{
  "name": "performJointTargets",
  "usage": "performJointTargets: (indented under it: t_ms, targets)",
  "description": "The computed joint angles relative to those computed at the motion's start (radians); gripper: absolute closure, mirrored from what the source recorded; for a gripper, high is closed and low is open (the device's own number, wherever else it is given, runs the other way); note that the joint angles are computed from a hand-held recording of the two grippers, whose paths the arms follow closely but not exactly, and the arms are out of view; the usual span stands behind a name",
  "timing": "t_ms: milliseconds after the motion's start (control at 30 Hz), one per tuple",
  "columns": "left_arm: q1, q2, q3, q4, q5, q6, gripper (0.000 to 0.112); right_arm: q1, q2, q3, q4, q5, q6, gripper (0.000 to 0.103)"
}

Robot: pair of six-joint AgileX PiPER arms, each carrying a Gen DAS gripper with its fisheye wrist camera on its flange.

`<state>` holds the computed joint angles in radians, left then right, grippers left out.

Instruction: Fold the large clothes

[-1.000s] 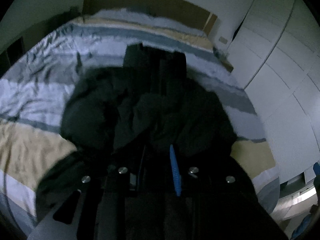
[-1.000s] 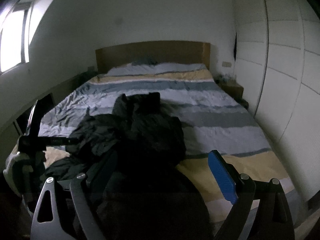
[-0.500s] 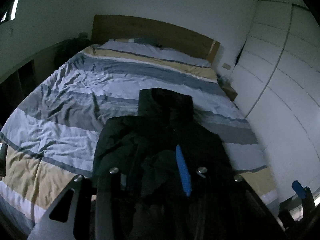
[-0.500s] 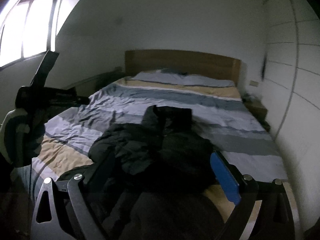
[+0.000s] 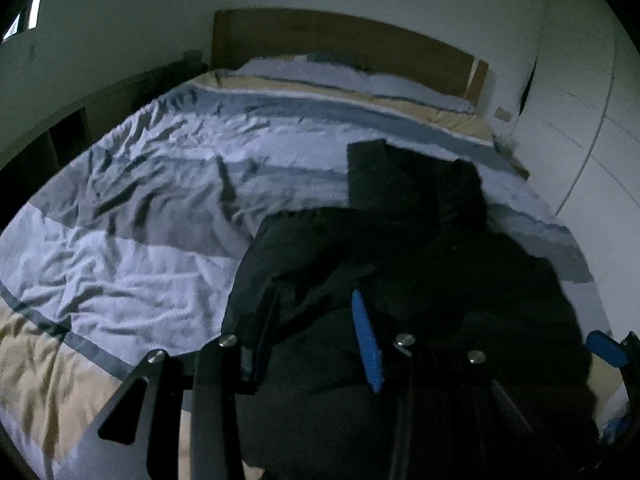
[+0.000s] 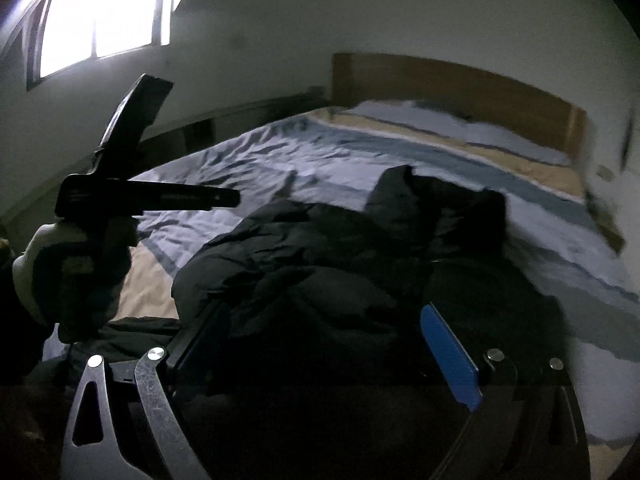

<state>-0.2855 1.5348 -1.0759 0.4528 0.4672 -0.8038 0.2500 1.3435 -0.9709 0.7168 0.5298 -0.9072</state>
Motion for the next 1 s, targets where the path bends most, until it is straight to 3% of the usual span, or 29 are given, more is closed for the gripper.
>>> performJointTargets:
  t_ms: [67,367,467,700,833,1000]
  targets:
    - [0.016,0.051,0.004,-0.021,-0.026,0.018,0.076,-0.016,0.057,-0.017,0.04,0.019,-0.038,0.008]
    - [-0.009,0.218,0.015,0.016,-0.035,-0.05,0.076,-0.124,0.215,-0.093,-0.12,0.161,0.098,0.008]
    - [-0.002,0.223,-0.023,-0.067,0.03,0.041,0.076,-0.141,0.202,-0.11,-0.187,0.213,0.143,0.008]
    - [-0.016,0.164,-0.18,-0.214,0.273,0.184,0.076,-0.195,0.215,-0.27,-0.293,0.395,0.241,0.008]
    - [-0.04,0.188,-0.256,-0.276,0.32,0.222,0.076,-0.217,0.238,-0.35,-0.262,0.463,0.214,0.008]
    - [-0.092,0.27,-0.31,-0.272,0.338,0.171,0.076,-0.201,0.312,-0.401,-0.286,0.469,0.209,0.008]
